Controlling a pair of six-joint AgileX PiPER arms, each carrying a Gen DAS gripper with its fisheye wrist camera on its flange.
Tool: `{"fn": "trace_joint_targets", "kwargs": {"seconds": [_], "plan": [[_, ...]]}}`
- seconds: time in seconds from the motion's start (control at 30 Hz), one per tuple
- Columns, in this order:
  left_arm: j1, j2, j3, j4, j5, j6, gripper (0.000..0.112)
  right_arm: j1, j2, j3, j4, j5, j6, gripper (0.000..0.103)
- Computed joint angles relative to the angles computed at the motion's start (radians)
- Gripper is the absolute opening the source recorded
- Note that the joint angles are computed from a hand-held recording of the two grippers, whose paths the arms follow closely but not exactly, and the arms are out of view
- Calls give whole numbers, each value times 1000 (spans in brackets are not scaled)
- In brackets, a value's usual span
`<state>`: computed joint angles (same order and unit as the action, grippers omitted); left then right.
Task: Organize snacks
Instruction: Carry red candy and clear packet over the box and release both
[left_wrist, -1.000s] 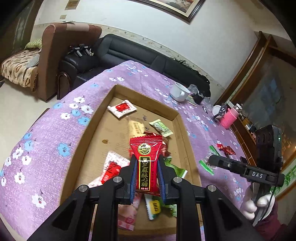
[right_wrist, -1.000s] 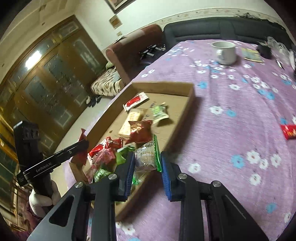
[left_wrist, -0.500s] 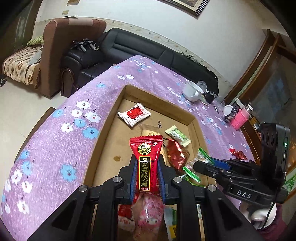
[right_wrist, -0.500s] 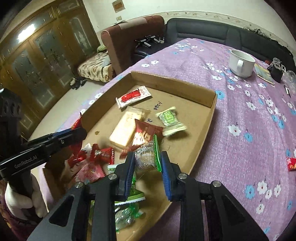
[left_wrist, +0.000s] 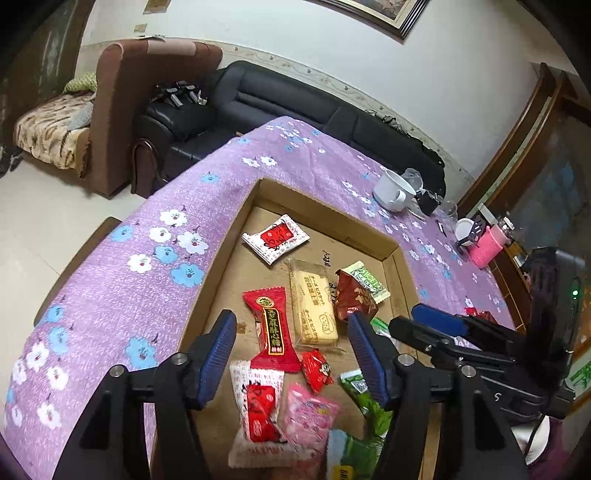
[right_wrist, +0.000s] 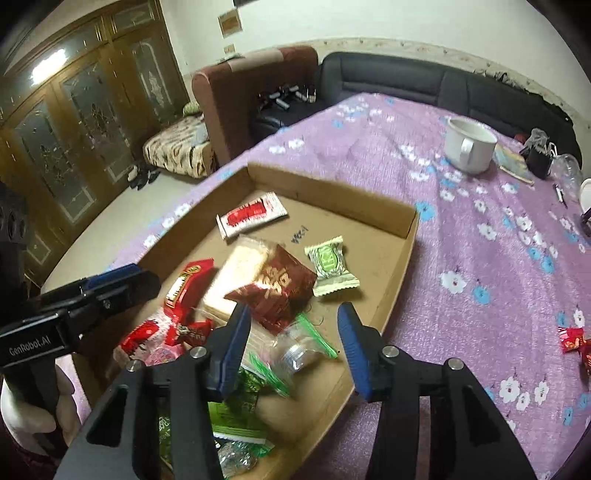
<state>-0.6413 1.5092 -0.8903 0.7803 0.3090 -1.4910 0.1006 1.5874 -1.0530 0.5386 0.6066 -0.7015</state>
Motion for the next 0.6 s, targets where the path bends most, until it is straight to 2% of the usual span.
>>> {"fn": "trace_joint_targets", "kwargs": {"seconds": [0.17,0.27,0.4,0.6], "plan": [[-136,-9,-48,141,232,-173,84,-52,-66,52,80,18,-67,51],[-218,20,-112,148,400,-191,89,-97,-105,88,129,33,-114,52],[-290,48,-159,160,479,-180,90,-180,-148,125,192,81,-182,56],[-377,104,-259,132,570,-115,90,-318,-191,172,264,154,-285,56]]}}
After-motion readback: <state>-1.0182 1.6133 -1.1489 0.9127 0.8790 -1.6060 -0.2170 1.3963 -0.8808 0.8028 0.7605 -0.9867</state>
